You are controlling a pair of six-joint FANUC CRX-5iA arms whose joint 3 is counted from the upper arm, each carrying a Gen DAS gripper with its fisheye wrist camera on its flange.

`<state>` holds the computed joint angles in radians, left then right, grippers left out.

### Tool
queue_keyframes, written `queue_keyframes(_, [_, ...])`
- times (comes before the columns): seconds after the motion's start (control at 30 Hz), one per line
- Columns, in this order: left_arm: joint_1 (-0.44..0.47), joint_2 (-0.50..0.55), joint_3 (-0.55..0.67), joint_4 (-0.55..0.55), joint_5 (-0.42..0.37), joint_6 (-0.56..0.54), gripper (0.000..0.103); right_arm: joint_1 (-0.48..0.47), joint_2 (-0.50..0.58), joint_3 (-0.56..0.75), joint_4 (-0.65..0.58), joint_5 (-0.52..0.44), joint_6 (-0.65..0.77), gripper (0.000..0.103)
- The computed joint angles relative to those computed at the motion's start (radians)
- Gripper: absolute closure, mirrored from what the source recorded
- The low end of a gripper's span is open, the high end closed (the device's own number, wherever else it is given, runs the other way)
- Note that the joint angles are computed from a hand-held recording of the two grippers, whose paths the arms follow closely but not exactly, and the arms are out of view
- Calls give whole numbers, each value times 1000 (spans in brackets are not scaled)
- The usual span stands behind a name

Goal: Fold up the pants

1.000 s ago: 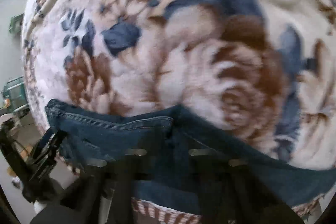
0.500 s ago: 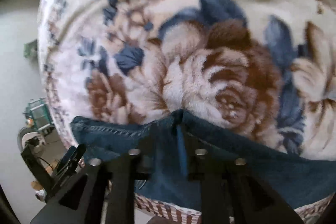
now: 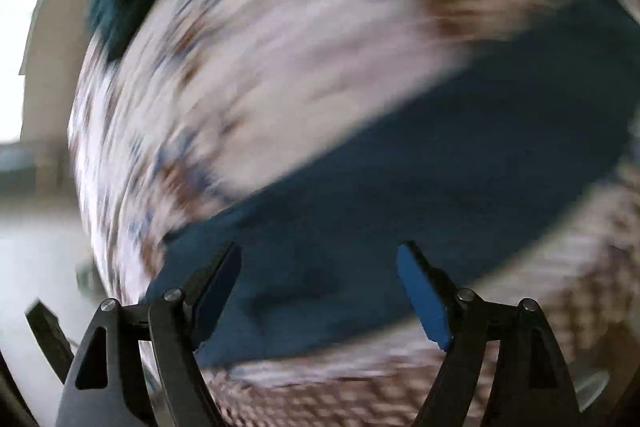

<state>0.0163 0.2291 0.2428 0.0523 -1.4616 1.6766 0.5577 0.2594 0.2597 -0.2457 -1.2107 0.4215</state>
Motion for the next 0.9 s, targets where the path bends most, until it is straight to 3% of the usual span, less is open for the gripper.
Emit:
queue_keyframes(0.1, [-113, 64, 29, 30, -17, 50, 5, -82, -190, -241, 86, 37, -113, 21])
queue_keyframes(0.23, [-244, 175, 102, 69, -32, 121, 5, -226, -325, -443, 143, 128, -147, 21])
queue_keyframes(0.33, [-318, 267, 182, 74, -46, 151, 5, -353, -357, -529, 102, 246, -92, 21])
queue_keyframes(0.5, [-391, 412, 313, 34, -109, 171, 5, -496, -290, -543, -85, 381, 123, 22])
queue_keyframes(0.57, [-400, 450, 345, 12, -136, 191, 4, -502, -261, -522, -123, 392, 173, 33])
queue_keyframes(0.63, [-400, 465, 356, 8, -137, 200, 1, -494, -245, -506, -148, 426, 230, 80])
queue_keyframes(0.67, [-397, 467, 354, 12, -133, 206, 0, -486, -260, -517, -150, 464, 233, 88])
queue_keyframes(0.77, [-388, 469, 348, 19, -120, 203, 0, -463, -334, -585, -93, 594, 194, 91])
queue_keyframes(0.83, [-388, 469, 337, 15, -100, 205, 0, -488, -298, -554, -133, 527, 233, 87])
queue_keyframes(0.9, [-390, 440, 294, 5, -63, 208, 0, -569, -245, -523, -325, 477, 356, 87])
